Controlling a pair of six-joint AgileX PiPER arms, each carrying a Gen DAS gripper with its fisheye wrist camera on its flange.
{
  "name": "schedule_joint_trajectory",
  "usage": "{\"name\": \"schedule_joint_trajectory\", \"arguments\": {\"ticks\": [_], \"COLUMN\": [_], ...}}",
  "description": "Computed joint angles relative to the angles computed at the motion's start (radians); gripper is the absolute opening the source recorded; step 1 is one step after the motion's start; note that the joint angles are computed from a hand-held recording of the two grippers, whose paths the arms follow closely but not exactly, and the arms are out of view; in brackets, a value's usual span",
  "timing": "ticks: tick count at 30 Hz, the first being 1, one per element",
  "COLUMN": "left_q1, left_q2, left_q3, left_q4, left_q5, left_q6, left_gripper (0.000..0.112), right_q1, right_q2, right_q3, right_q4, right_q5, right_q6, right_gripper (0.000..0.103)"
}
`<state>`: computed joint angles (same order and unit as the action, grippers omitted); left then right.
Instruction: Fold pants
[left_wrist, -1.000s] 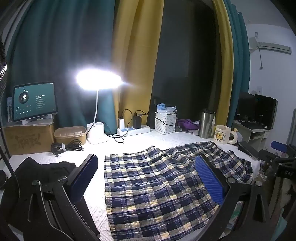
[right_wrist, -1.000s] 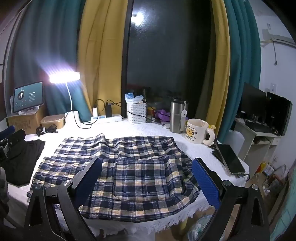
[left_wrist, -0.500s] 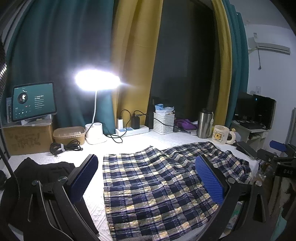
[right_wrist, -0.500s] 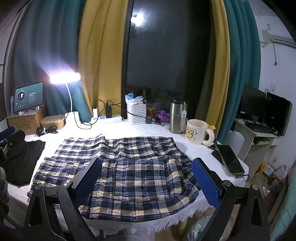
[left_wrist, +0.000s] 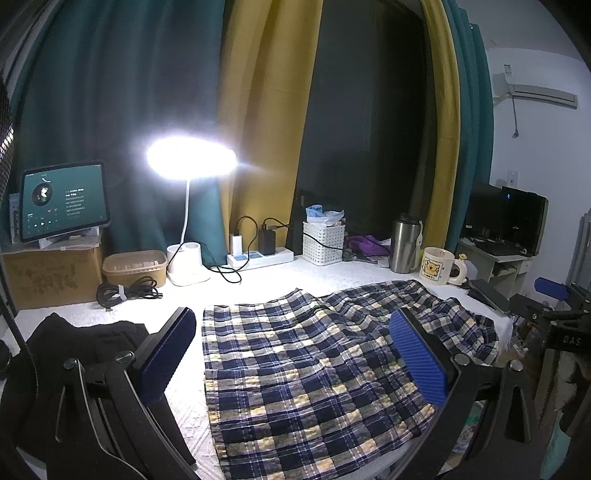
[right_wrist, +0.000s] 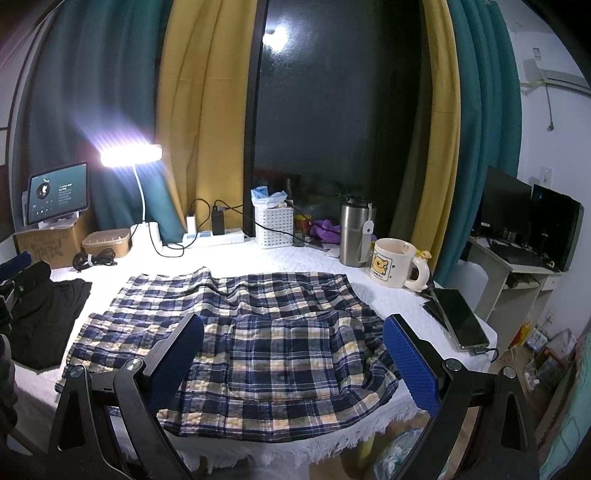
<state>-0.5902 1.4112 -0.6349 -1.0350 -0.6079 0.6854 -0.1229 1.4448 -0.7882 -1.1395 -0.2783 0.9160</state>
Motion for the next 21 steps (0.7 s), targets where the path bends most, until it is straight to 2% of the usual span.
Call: {"name": "schedule_joint_trajectory", "arguments": {"ticks": [21], "left_q1": [0.007], "left_q2": [-0.021], "left_q3": [-0.006], "left_q4": [-0.012], "left_q5": [0.009], "left_q6": [0.025], "left_gripper": [0.103], "right_q1": [0.000], "right_q2": [-0.006], "right_q3": [-0.005], "right_q4": [-0.015], "right_q5": [0.000], "right_q6": [0.018], "right_gripper": [0.098]}}
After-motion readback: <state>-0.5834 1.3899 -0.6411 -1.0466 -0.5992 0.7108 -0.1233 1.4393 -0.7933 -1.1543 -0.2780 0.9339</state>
